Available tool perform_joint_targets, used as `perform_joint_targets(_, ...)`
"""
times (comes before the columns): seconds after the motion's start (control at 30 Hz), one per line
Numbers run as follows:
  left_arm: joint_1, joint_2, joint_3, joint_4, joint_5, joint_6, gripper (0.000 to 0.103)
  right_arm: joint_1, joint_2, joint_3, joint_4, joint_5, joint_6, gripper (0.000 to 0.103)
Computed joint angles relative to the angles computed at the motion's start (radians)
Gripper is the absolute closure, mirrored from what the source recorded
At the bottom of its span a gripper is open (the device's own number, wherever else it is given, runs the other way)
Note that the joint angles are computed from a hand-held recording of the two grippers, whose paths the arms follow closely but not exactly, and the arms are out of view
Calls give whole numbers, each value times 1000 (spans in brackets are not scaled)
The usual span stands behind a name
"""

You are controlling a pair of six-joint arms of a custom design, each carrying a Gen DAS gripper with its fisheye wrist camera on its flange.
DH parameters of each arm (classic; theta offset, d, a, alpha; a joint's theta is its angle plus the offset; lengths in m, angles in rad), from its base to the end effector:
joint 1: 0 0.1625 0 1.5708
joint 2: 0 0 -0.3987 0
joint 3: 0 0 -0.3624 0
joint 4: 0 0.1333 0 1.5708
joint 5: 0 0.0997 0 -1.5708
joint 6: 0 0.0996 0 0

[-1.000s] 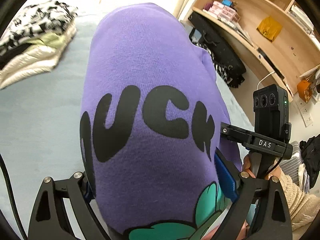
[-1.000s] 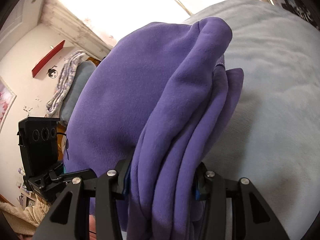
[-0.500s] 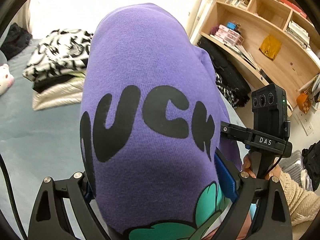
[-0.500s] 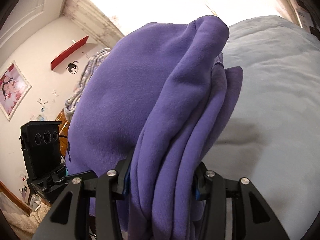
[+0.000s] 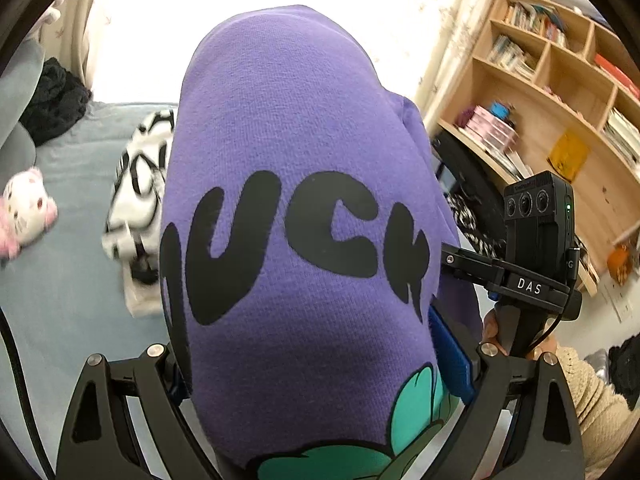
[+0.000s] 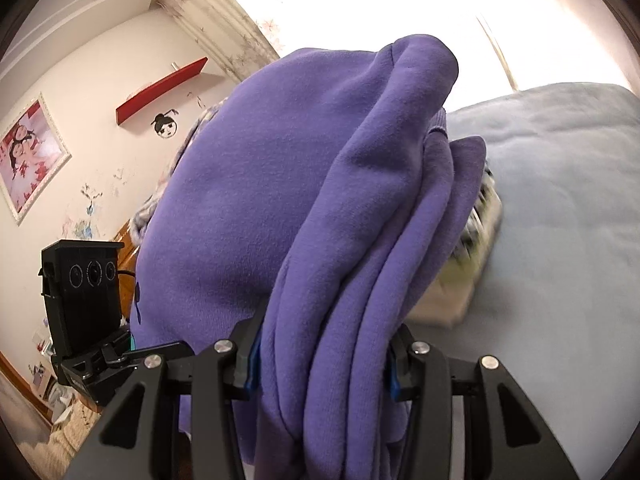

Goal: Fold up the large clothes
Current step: 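Lift the hoodie bundle with both tools and carry it to the clothes stack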

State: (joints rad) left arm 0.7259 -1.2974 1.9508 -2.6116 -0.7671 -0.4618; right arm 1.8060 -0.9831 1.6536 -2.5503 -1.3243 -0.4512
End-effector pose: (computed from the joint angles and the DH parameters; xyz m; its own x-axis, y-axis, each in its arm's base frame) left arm -0.2482 -0.4944 0.2998 -0.9031 0.0292 -0.4284 0.3240 0.7011 -0.6352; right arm 0.2999 -0.5753 0.2074 -0.7363 -0.6723 -0.0766 -0.6035 0.7037 -0.3750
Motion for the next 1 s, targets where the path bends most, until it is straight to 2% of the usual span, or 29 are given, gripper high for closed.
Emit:
perform_joint_targets(0.23, 240, 109, -299, -23, -100, 267, 10, 62, 340, -454, 73, -6, 92, 58)
perform_joint_targets(0.3, 301, 145, -369, -31, -138, 312, 10, 63, 423, -569, 99, -13, 93, 58)
perform_joint_targets(0.47, 432, 249, -526, 15, -224, 329, 10, 64, 663, -890, 177, -42, 160, 58)
perform_joint_targets(0.53, 485, 298, -590, 68, -252, 291, 8, 54, 739, -991, 225, -83, 177, 58)
perform_joint_targets(0.57, 503, 308, -591, 54, -267, 301, 8, 45, 778, -1047, 270, -105, 207, 57)
perform_joint_targets(0.67, 517, 311, -565, -26, -293, 363, 6, 16, 790, -1039, 255, -89, 221, 52)
perform_joint_targets(0.73, 520, 305, -565, -8, -301, 367, 6, 9, 775, -1013, 240, -83, 214, 43)
perform_joint_targets(0.8, 520, 300, -572, 18, -293, 355, 6, 18, 771, -1039, 292, -125, 206, 40)
perform_joint_targets(0.87, 514, 291, -574, 54, -272, 325, 6, 25, 796, -1127, 374, -150, 204, 40)
perform_joint_targets(1.0, 482, 272, -576, 148, -184, 281, 6, 37, 735, -1072, 348, -189, 185, 40)
